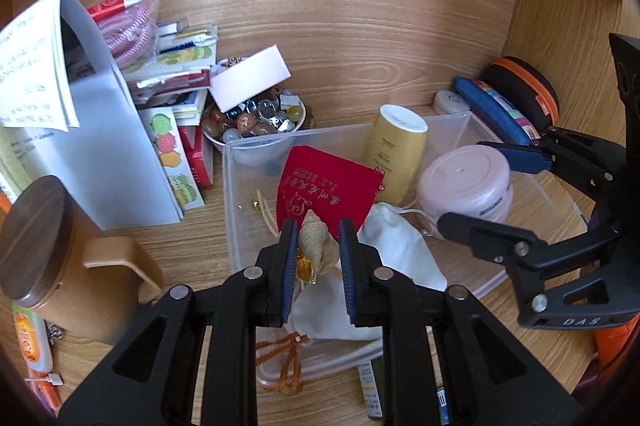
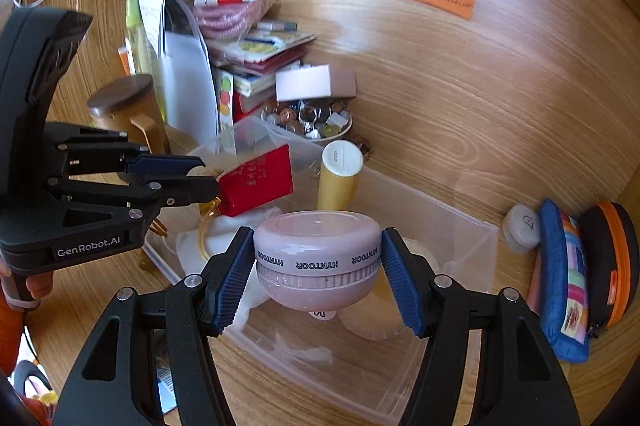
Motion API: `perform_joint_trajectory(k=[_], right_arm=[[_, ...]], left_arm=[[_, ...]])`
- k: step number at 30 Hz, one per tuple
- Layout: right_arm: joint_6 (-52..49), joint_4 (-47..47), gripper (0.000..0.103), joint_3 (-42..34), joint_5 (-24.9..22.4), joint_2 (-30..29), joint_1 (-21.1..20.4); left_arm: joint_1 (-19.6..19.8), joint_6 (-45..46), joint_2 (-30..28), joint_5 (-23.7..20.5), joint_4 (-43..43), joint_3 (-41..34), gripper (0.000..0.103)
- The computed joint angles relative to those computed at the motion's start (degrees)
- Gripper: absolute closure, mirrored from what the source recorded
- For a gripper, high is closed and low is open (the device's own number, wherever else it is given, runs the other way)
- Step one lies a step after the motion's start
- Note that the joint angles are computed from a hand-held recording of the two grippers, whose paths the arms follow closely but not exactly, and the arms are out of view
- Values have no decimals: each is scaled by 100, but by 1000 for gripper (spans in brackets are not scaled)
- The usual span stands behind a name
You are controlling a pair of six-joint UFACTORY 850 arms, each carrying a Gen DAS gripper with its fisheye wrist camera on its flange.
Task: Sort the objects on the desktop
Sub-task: 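Carry the pink container over the clear box with the right tool while the left grasps the beige seashell, then open both tools to drop the pink container and seashell into the box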
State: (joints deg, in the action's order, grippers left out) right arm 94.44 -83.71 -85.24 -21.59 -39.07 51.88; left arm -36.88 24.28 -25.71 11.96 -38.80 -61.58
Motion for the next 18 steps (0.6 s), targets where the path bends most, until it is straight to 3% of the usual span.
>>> perform_joint_trajectory(k=[6,18], right_arm=[[-1322,984,43,-404,-157,-282,29],[-2364,1721,43,-730,-431,-542,98]], left_arm=[[26,-277,-192,-215,377,-165,84],[62,-886,-268,-247,1084,-181,83]])
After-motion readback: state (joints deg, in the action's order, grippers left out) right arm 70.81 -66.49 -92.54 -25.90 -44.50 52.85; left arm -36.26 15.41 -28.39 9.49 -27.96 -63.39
